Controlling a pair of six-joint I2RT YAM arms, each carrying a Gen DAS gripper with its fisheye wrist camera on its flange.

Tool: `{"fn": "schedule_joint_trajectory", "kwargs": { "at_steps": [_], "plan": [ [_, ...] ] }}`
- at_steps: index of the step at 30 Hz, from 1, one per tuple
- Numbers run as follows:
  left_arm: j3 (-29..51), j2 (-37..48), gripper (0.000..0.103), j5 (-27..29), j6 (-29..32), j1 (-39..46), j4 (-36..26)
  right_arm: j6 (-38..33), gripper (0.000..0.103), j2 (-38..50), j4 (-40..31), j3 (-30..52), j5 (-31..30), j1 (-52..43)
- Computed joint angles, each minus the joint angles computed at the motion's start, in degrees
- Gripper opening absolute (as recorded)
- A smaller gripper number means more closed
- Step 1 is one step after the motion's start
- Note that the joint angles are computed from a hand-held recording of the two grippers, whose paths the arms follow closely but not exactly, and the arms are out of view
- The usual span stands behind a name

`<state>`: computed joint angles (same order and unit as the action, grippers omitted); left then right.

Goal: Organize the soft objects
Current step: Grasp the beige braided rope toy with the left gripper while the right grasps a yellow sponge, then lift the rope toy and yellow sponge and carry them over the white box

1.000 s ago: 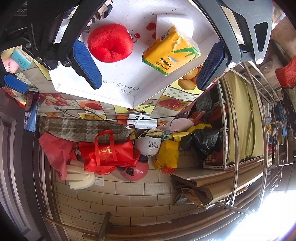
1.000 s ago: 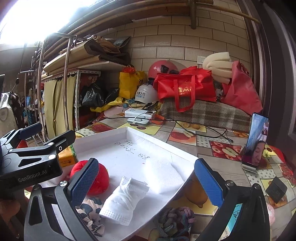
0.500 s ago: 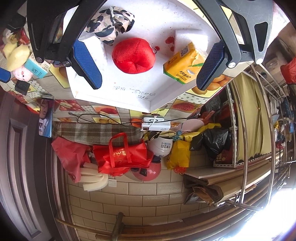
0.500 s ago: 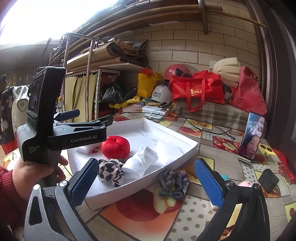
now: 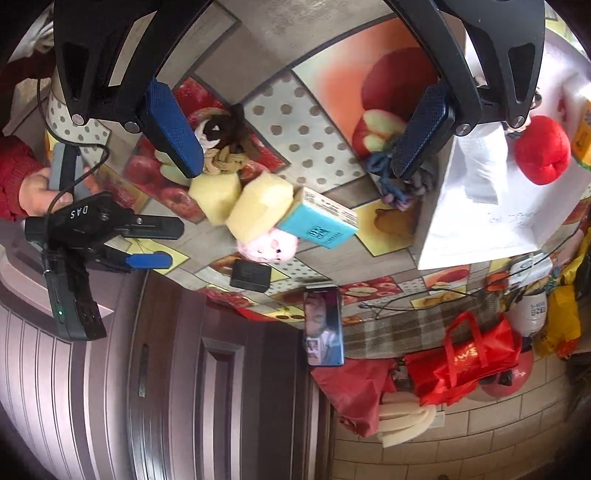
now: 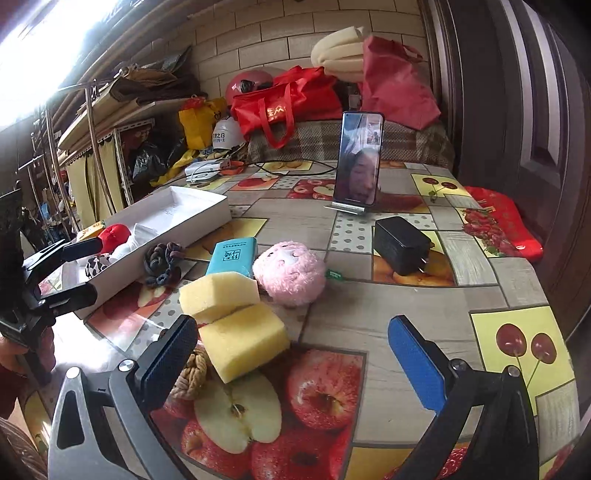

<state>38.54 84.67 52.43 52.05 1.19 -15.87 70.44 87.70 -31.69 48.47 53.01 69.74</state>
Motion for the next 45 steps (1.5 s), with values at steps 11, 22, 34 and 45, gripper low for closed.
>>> {"fn": "schedule_joint_trajectory", "kwargs": {
  "at_steps": [11,22,34,45],
  "plan": [
    [0.26,1.75,0.096,-15.87,-3.83,-16.08,-3.23,-17.09,0.097,1.91,15.96,-2.44,-17.69,-9.11],
    [0.14,2.48,0.058,-18.32,-2.93,-17.85,-3.24,-20.06,0.075,6.97,11.52,2.67,-22.35,-10.01],
    [-1.24,-1.03,0.039,-10.27,-1.64,-11.71,-3.15,-4.72,0.058,-1.41,6.53,-2.94,-6.65,-4.55],
    [-10.75,-8.22,0.040,7.21,-16.68,3.79,22.27,36.35,0.058,3.90,-28.96,5.28,12.46,5.01]
  ]
}}
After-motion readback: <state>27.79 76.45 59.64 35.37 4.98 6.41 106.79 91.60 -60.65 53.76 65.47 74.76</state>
